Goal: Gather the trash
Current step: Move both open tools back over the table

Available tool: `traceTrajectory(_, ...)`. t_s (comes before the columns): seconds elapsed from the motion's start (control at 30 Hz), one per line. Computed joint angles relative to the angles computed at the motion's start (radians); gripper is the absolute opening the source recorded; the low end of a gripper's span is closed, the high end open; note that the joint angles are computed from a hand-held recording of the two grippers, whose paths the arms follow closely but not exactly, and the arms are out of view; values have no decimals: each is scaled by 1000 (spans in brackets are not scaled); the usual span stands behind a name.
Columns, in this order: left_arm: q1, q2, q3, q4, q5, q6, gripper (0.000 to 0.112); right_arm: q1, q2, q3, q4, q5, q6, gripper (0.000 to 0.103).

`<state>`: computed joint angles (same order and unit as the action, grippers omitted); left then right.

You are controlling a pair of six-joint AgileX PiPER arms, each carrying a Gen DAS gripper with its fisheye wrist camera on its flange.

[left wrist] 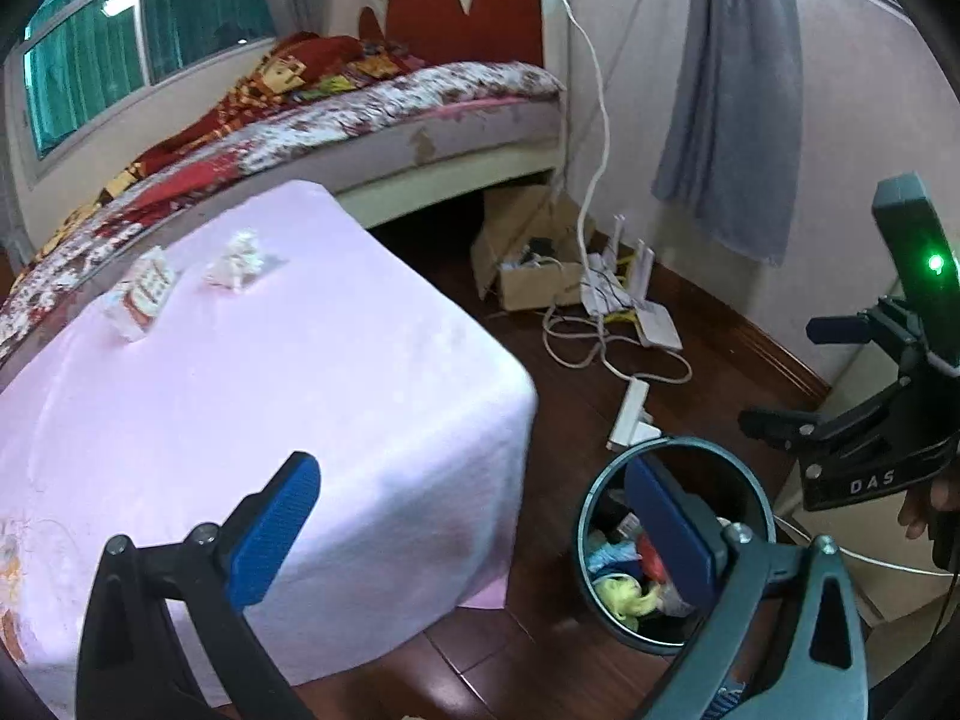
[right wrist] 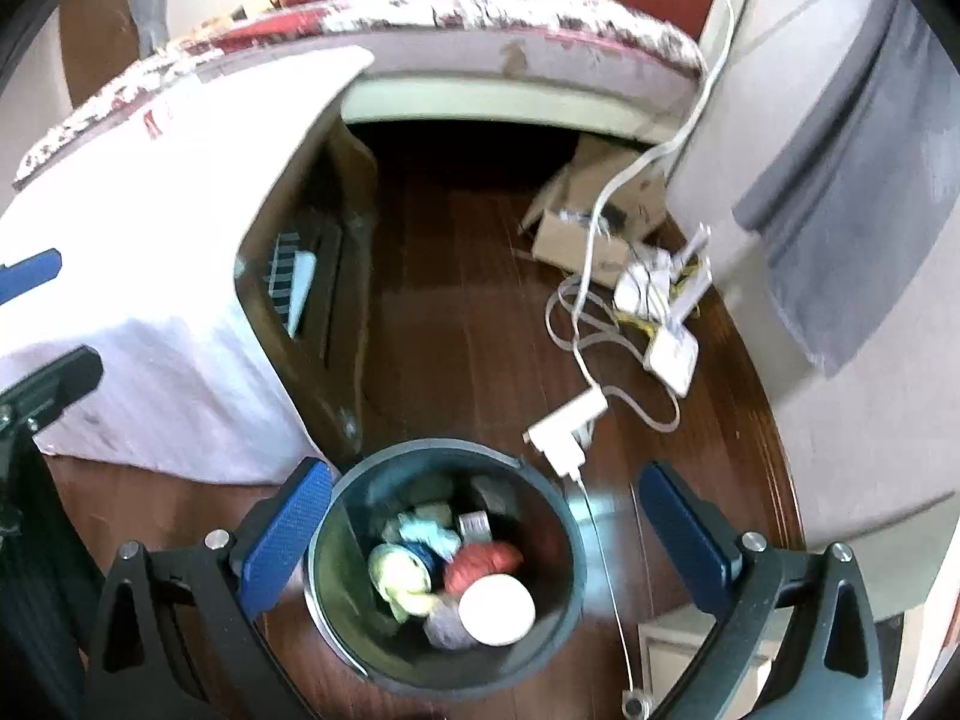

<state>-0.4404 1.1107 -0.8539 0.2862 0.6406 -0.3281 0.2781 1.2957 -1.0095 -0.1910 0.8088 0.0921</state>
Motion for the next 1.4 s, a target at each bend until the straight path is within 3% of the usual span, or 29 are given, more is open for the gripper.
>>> traceTrajectory(0.4,288,-60,5,-185,-22,266,102,143,78,-150,-19,-19,83,103)
traceTrajectory(0.77,672,-59,6,-516,-31,701,102,291,243,-339,-11,-34,150,103)
traceTrajectory(1.1,984,77,-72,-817,-7,1109,101,413,449,-587,-49,-59,233,103)
traceTrajectory(1.23,1030,174,-120,-876,-32,1183,92,417,576,-743,43,-24,166,103)
traceTrajectory(1.4,1011,321,-226,-907,-67,1189,86,419,735,-977,14,65,179,103)
